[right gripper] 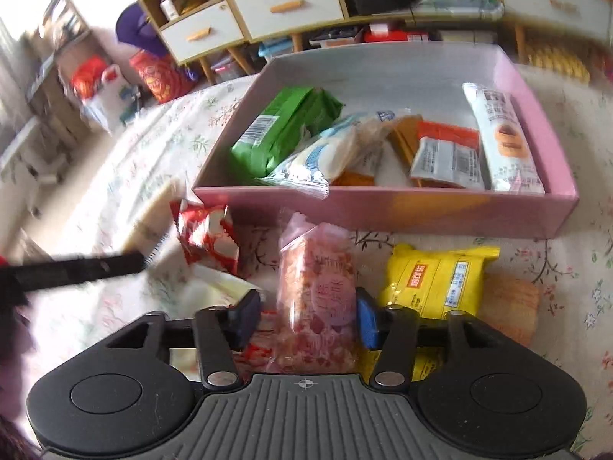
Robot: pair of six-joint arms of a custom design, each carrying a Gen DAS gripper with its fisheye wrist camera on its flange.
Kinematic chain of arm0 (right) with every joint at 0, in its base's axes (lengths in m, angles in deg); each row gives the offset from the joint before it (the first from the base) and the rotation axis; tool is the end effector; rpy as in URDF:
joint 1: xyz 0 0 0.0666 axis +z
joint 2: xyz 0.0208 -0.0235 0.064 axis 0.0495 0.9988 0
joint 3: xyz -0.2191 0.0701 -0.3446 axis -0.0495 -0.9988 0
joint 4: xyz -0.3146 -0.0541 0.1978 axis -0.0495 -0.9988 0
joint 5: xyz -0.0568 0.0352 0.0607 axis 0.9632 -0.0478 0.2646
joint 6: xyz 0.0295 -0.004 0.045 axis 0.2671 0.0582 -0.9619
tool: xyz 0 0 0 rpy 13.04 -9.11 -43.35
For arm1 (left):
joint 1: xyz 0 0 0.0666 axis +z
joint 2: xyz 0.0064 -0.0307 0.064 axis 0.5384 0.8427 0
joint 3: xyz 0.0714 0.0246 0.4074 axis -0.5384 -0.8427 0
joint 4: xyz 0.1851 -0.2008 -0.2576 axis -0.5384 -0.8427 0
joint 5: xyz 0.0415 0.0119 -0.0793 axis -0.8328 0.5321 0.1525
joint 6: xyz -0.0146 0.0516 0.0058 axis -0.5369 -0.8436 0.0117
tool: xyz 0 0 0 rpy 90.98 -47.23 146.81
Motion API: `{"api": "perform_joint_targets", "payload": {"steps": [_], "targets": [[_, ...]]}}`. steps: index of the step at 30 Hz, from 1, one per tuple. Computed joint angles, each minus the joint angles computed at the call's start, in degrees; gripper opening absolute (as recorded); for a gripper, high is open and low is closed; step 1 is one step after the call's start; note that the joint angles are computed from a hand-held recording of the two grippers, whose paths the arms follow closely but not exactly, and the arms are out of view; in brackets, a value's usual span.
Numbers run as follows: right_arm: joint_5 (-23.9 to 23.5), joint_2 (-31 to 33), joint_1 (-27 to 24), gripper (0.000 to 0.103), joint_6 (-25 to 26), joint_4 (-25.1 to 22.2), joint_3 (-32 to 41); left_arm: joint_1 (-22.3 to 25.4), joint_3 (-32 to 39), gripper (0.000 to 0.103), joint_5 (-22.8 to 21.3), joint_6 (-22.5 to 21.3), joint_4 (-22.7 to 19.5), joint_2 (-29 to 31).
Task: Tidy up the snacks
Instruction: 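Lift both held snacks over the pink box, lower them in and open both grippers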
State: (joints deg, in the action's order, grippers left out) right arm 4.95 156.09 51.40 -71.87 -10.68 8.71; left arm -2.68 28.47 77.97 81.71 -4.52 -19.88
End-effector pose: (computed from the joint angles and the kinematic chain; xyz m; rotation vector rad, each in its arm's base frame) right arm 0.3491 0.3862 0.4501 -0.2995 2.5010 0.3963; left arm 0.2961 -0.2012 0.4665 -0.2555 2.5176 -0.3108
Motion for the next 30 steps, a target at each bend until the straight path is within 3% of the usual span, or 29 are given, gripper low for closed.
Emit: {"api": "perform_joint_targets", "payload": {"steps": [2,8,21,30], "targets": [[2.3,0.4,0.9,0.037,2.4,-0.7,0.6,-0.1,-0.1,0.019,0.1,0.4,-0.1,-0.3],[0.9,-2.0,0.5,0.036,1.9,2.1,-0.7,-0.2,0.0,0.019,0.1,1.3,-0.1,-1.7],[-7.6,-6.9,-4.1,0.036,-7.0,2.2,0.0,-1.6,2.2,0.019,-2.1,2.8,1.5,-3.0],[-5.3,-5.5,-8.0,0.036,-6.1,0.4,5.2,-2.8,6.0,0.019,-3.2,1.1,3.0,0.4]]}}
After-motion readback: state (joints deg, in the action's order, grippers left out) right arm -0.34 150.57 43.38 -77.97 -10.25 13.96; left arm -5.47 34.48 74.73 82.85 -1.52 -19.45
